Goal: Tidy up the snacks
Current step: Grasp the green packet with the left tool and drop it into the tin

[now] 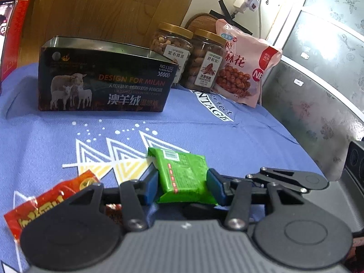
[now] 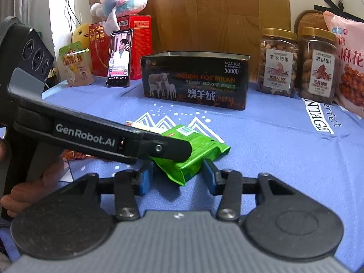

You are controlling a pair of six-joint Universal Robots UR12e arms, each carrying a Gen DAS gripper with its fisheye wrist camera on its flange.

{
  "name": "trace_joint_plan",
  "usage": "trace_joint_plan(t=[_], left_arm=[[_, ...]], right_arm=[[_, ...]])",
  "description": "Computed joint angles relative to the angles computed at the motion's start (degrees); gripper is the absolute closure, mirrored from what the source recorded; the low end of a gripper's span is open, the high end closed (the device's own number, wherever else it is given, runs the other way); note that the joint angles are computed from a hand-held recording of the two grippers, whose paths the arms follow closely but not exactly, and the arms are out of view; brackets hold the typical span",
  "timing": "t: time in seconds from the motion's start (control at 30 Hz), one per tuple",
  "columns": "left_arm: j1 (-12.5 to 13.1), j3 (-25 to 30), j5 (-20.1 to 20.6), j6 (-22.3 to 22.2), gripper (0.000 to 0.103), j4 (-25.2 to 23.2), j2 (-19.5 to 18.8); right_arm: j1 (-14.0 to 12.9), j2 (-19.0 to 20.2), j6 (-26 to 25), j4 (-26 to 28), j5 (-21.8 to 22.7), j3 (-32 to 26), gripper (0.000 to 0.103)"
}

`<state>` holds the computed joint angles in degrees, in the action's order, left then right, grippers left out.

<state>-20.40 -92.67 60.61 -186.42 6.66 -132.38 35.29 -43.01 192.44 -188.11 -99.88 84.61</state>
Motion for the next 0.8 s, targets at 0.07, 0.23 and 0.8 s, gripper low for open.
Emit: trace_joint_plan(t=[0.07,0.23,0.8], left_arm=[[-0.07,-0.16,0.25,-0.01,0.058,0.4,0.07],[-0.03,-0.62,0.94,-1.55,0.058,3.0,0.76],[0.0,18.31,11.92,-0.94,0.055,-4.03,-5.61]], right_arm=[[0.24,0.13,-0.48,-0.42,-0.77,-0.11,0.055],[0.44,0.6,-0.78,-3.94,-1.92,-0.66,0.055],[-3.13,10.3,-4.23,-3.46,-7.12,-20.67,0.052]])
